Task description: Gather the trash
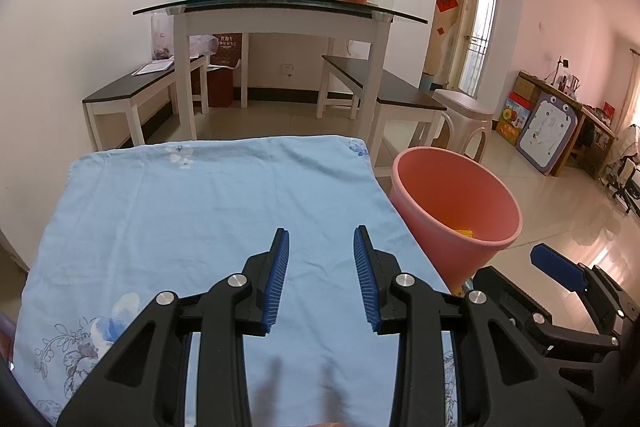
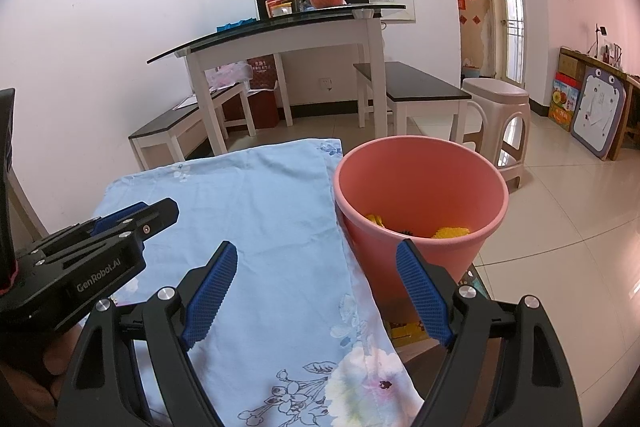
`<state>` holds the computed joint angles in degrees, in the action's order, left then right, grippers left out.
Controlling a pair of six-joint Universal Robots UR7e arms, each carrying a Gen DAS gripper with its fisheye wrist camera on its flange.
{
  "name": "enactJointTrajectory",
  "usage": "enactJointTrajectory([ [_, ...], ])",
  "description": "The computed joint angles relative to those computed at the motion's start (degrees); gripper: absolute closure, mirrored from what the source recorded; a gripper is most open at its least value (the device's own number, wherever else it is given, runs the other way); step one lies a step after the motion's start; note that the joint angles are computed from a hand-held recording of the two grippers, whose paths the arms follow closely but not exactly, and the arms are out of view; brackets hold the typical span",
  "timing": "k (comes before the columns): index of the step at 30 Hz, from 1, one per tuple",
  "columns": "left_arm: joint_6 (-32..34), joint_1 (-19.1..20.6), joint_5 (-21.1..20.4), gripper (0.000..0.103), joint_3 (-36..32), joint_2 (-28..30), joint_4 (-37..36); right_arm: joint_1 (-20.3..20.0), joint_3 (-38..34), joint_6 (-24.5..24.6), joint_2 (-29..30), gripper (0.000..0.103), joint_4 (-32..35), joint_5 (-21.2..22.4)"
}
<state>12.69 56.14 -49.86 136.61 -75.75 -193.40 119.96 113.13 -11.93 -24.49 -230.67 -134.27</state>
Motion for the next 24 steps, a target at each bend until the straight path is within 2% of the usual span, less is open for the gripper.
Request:
enactJointTrajectory([
  [24, 0.2, 0.3, 0.4, 0.069, 0.0, 0.7, 0.1, -0.9, 0.0, 0.6, 0.2, 0.023, 0.6, 0.6],
])
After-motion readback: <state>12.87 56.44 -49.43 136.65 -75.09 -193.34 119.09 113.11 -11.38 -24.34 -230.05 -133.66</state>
